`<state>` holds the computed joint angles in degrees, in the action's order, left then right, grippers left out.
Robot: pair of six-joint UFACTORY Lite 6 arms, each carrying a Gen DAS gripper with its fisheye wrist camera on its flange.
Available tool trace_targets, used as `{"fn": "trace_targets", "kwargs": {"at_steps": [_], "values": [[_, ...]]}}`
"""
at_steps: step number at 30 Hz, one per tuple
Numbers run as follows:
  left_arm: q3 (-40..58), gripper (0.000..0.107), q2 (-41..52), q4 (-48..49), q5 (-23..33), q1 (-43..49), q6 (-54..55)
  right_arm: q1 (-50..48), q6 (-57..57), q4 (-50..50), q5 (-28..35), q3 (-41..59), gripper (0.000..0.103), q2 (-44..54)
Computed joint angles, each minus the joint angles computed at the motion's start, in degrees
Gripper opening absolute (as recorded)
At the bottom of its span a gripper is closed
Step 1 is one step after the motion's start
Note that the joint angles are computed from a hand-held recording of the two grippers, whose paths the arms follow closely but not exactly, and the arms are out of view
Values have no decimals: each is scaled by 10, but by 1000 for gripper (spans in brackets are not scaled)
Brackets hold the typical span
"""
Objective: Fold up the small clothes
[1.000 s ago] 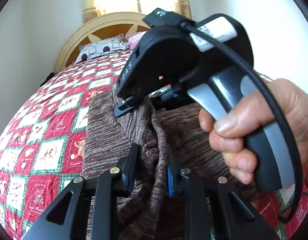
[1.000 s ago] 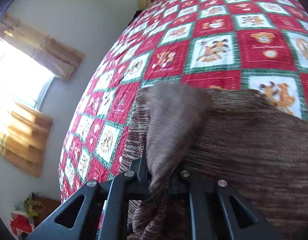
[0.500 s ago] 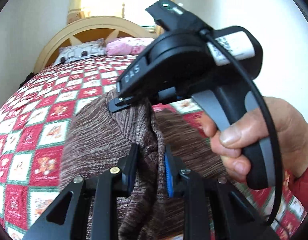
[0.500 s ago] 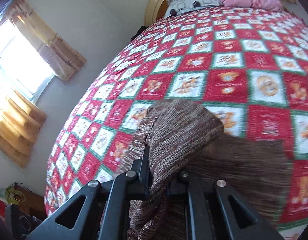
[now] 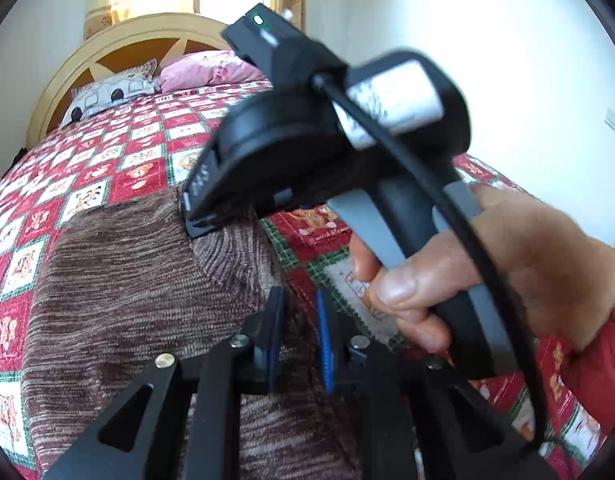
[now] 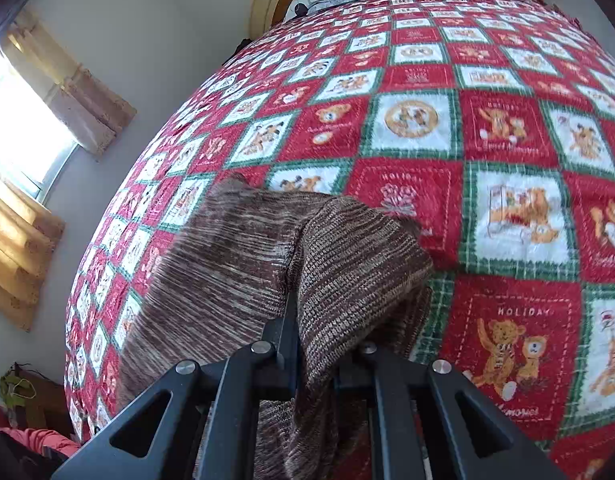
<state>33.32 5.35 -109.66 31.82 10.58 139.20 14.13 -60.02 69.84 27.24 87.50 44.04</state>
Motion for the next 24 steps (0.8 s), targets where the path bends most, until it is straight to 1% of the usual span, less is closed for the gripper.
{"fn": "trace_targets", "kwargs": {"at_steps": [1,2,3,4,5,6,7,8,9,10,11,12,13,14,15,17,18,19,20,21,23,24], "values": [[-1,34,-5,42,11,16,-25,-2,-31,30,0,-9,11,-1],[-2,48,-12,88,22,33,-56,-9,-82,82,6,-24,11,-2],[-7,55,-22,143,32,50,-91,-13,-108,111,10,-33,11,-2],[-32,67,-54,188,40,63,-121,-18,-119,127,15,-38,13,-2],[-36,70,-62,235,60,90,-140,-25,-129,147,27,-47,18,-3],[-43,71,-72,282,92,131,-144,-32,-131,164,27,-66,22,-13],[-50,75,-80,321,124,176,-141,-36,-138,183,17,-92,31,-31],[-53,78,-85,361,157,232,-137,-38,-154,207,-1,-123,44,-55],[-59,78,-93,379,177,263,-135,-38,-192,256,-31,-175,50,-96],[-58,78,-92,406,207,313,-130,-44,-241,315,-45,-234,56,-143],[-53,78,-89,429,233,354,-129,-52,-282,366,-36,-285,56,-182],[-43,78,-80,448,256,398,-129,-63,-314,405,-11,-333,56,-217],[-30,78,-69,460,271,429,-132,-76,-348,444,20,-387,56,-257],[-23,79,-60,468,283,451,-136,-83,-358,458,32,-447,56,-312],[-6,79,-42,469,290,471,-149,-83,-393,496,55,-500,56,-355],[22,79,-13,464,284,490,-168,-57,-429,536,65,-602,56,-455],[32,79,-1,462,280,491,-174,-30,-443,566,57,-641,56,-498],[52,79,25,452,267,486,-179,-6,-470,608,51,-666,56,-521],[70,79,45,439,251,475,-188,40,-506,668,32,-697,56,-558],[88,79,67,430,236,466,-197,84,-544,728,9,-705,56,-571],[88,79,72,438,240,479,-197,167,-641,848,-49,-700,56,-579],[81,79,67,440,243,492,-190,191,-692,908,-57,-698,56,-573]]}}
